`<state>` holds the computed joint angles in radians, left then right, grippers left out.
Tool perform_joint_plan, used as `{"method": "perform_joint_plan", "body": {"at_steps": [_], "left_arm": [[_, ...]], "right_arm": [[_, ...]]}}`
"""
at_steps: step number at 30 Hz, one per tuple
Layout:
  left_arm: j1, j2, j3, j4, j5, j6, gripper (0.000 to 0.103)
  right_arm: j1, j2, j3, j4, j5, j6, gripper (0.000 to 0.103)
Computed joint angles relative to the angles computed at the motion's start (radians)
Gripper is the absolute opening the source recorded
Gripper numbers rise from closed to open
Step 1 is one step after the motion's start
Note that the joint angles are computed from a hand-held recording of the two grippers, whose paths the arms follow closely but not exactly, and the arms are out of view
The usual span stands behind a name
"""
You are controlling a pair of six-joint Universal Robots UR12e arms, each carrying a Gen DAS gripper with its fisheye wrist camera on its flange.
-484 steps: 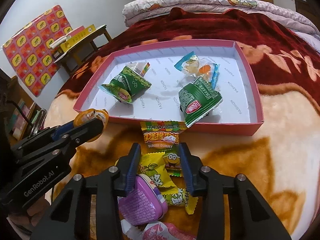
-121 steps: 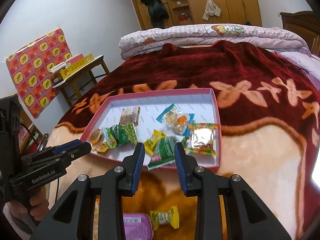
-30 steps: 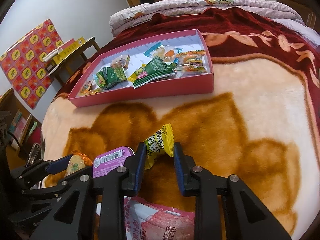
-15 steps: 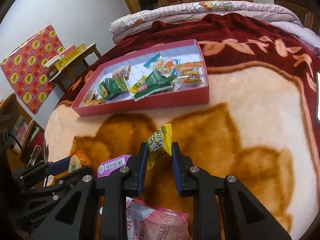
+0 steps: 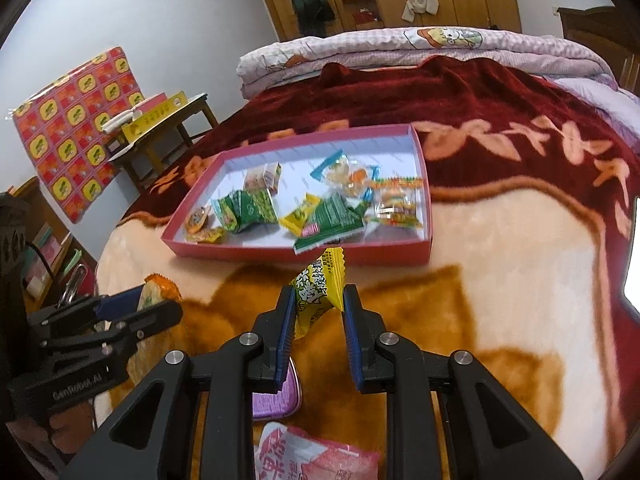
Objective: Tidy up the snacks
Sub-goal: 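Carry the cracker bag and yellow candy up and over into the pink box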
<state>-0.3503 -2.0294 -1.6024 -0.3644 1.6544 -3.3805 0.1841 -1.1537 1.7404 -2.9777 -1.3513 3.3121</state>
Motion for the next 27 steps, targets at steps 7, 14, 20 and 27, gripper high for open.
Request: {"method": "perform_joint_plan", "body": {"at_steps": [7, 14, 20, 27], "left_arm": [[0.014, -0.016, 0.034, 0.039, 0.009, 0.012, 0.043], [0.03, -0.038, 0.073, 0.05, 0.003, 0.007, 0.043], [0.043, -0.057, 0.105, 0.061, 0.012, -0.002, 0.043], [0.056, -0.08, 0.135, 0.091, 0.024, -0.004, 0.043]], "right_arm": [[0.003, 0.011, -0.037, 0.006, -0.015, -0.024, 0.024], [0.007, 0.028, -0.077, 0.014, -0.029, -0.036, 0.024], [0.008, 0.047, -0.11, 0.018, -0.039, -0.04, 0.024], [0.007, 0.07, -0.143, 0.037, -0.04, -0.034, 0.024]]}}
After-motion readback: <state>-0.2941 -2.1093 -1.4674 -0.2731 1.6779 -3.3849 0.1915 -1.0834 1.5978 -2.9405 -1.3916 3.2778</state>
